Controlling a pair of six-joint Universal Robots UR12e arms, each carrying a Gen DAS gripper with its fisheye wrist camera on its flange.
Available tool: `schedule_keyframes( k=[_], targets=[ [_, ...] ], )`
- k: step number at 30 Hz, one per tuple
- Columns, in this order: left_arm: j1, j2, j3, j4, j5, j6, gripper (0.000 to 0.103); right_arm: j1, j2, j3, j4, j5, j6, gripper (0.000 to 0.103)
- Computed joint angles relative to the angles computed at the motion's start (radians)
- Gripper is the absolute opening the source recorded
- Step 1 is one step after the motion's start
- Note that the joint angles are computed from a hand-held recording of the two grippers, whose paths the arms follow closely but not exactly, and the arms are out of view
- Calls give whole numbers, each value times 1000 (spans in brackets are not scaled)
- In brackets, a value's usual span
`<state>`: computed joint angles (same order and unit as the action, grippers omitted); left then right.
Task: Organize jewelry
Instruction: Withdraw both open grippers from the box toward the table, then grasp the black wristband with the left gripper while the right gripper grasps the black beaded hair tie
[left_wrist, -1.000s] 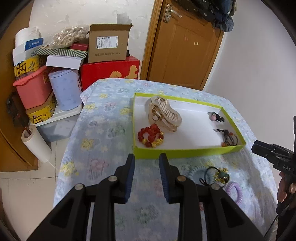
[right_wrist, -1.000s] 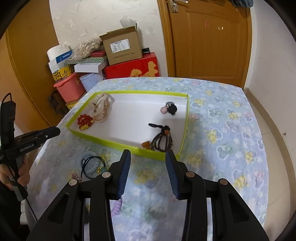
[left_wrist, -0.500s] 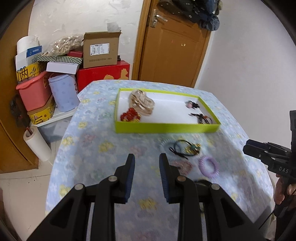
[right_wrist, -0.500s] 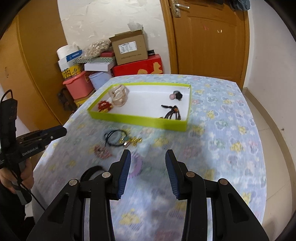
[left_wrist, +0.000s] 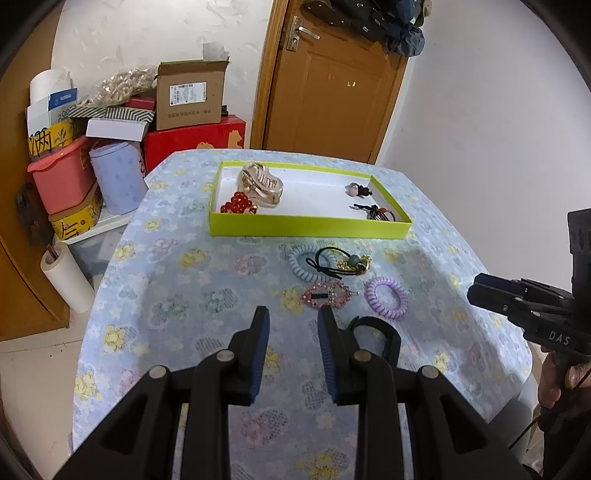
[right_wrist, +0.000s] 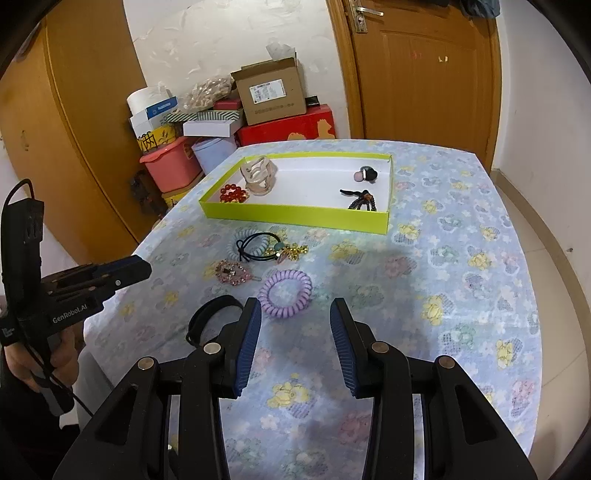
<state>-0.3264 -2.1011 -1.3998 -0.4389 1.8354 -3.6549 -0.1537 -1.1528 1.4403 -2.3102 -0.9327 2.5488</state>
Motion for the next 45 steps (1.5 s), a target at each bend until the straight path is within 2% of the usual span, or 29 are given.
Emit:
schedule_keyframes(
  k=[10, 17, 30, 37, 40, 45],
  targets=[
    [2, -9, 10, -1, -24, 8, 28, 3, 3, -2, 12, 3, -7, 40],
    [1, -22, 23, -4, -68, 38, 28, 6, 11, -9, 22, -5, -6, 40],
    [-1, -66, 76, -69, -166, 79, 28, 12, 22, -20, 43, -14, -14, 40],
    [-4, -85, 97, -98, -175, 96, 28, 18, 36, -36, 54, -21, -15, 40],
    [-6, -91, 106, -124, -161, 104, 22, 23, 44, -46, 57, -24, -19, 40],
    [1, -88, 95, -101, -179, 97, 11, 32, 63, -72, 76, -26, -31, 40]
  ],
)
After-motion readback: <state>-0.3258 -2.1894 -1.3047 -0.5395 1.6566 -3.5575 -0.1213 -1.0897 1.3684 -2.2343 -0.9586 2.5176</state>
